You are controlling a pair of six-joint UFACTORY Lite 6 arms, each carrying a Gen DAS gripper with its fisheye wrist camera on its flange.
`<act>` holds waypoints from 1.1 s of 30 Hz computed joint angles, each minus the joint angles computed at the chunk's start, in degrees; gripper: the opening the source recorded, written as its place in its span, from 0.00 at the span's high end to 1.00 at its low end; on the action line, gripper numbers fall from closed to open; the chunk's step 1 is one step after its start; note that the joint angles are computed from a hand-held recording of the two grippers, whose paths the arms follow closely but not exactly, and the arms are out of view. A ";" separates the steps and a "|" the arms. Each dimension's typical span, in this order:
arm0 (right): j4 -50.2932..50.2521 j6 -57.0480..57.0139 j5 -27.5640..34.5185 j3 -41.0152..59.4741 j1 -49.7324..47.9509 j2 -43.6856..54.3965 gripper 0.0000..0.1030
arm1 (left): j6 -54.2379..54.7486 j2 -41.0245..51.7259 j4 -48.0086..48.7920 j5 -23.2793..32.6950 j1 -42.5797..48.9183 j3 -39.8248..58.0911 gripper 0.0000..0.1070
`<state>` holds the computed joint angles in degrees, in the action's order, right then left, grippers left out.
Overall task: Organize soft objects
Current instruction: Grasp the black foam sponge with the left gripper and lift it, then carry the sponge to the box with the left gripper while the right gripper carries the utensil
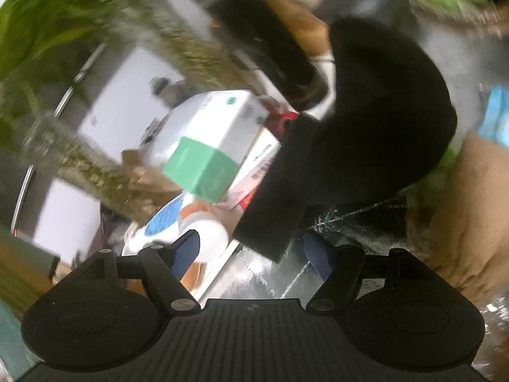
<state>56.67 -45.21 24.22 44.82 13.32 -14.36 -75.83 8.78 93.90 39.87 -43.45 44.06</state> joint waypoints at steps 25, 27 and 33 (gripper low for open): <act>0.24 -1.88 0.10 0.13 1.62 -2.39 0.96 | 6.09 -3.69 -7.56 5.80 -2.20 1.04 0.64; -1.33 -0.22 -0.51 0.27 2.09 -2.96 0.96 | 7.15 -7.34 -10.36 6.99 -3.91 -0.34 0.64; -11.52 8.22 -2.78 -0.43 4.60 -6.97 0.96 | 12.20 -18.38 -23.22 11.57 -10.81 -1.11 0.64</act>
<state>45.14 -36.99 21.44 44.39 17.92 -21.32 -63.63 -9.60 70.68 51.45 -54.26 42.94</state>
